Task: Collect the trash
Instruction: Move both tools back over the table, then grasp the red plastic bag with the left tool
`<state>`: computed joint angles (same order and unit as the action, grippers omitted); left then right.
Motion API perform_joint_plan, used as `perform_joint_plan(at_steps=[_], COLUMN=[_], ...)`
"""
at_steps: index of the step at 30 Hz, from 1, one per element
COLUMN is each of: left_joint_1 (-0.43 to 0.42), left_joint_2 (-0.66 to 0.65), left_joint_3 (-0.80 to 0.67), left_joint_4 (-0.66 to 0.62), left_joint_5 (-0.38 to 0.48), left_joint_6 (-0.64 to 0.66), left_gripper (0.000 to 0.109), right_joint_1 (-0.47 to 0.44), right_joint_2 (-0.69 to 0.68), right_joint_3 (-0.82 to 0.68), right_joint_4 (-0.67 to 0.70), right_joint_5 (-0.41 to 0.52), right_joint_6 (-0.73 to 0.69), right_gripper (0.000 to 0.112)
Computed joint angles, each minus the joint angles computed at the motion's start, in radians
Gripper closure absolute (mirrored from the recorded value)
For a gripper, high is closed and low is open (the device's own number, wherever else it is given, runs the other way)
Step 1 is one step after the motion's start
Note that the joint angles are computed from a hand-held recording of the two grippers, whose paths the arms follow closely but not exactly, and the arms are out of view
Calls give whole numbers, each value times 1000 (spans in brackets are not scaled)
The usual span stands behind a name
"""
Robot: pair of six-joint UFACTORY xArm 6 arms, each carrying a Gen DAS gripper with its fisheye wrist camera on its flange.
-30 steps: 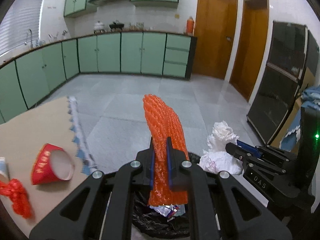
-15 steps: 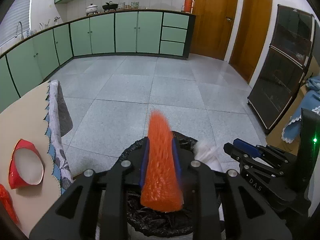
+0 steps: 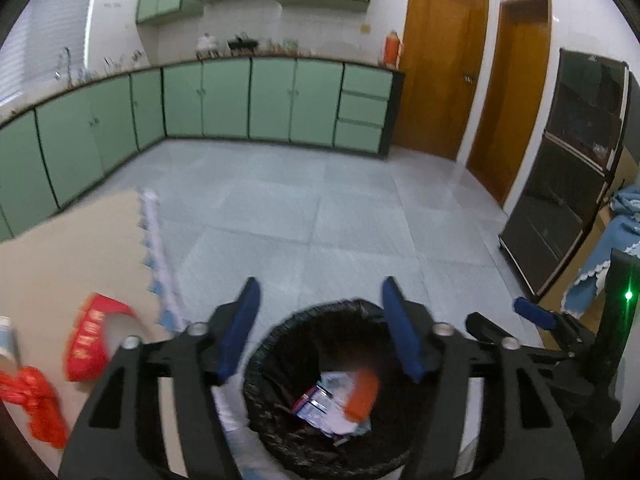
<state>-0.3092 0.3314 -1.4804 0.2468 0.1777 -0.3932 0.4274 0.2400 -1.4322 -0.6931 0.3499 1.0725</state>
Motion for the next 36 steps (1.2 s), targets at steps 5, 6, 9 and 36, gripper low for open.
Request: perform_joint_plan(at_steps=[5, 6, 9, 36], left_joint_1=[74, 87, 142, 335], left_joint_2=[-147, -166, -248, -331], left_joint_3=[147, 163, 223, 430], left_joint_4=[286, 334, 539, 257], left_joint_5=[-65, -66, -46, 76], left_joint_6=[-271, -317, -509, -279], left_gripper=[31, 30, 29, 41], right_joint_1=[37, 46, 82, 299], right_joint_2=[-9, -5, 30, 441], right_joint_3=[-43, -57, -130, -695], right_joint_4=[-39, -43, -27, 79], right_joint_5=[-27, -33, -38, 112], right_joint_6=[41, 38, -1, -266], right_gripper=[15, 15, 15, 15])
